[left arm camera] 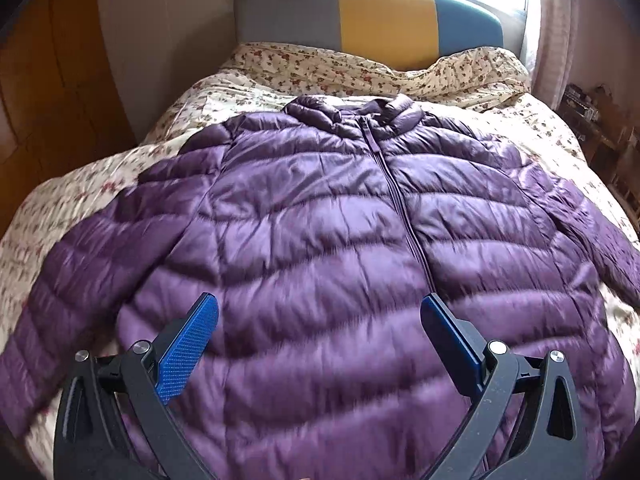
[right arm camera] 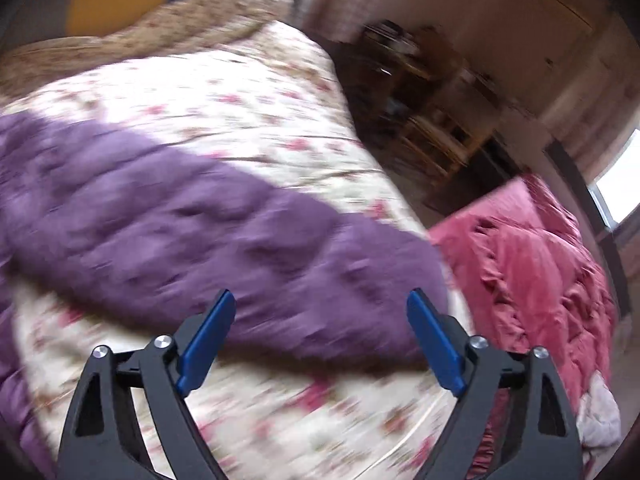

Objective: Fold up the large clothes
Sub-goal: 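Lower the right tool onto the jacket sleeve and close on its cuff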

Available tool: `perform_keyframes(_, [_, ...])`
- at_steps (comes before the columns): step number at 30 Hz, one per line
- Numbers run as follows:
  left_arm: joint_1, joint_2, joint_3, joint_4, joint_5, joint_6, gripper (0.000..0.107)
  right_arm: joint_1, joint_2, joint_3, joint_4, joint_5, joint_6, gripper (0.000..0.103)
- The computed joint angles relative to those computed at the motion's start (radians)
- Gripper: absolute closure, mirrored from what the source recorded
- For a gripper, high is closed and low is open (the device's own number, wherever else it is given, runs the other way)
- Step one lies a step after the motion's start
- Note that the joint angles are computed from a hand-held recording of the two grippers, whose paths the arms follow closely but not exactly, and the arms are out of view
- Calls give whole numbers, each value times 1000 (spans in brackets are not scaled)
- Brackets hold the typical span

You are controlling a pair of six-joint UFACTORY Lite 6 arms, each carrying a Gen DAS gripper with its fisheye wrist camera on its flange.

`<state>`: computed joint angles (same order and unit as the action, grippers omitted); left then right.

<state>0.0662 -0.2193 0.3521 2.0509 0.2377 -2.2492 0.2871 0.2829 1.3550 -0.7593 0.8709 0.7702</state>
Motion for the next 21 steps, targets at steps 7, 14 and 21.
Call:
perform_keyframes(7, [51, 188, 133, 270, 34, -233, 7, -202, 194, 210, -27, 77, -76, 23])
perform_keyframes(14, [117, 292, 209, 465, 33, -394, 7, -274, 222, 164, 57, 0, -94, 12])
perform_keyframes(21, [144, 341, 216, 590, 38, -520, 7, -382, 205, 142, 340, -153, -268, 57])
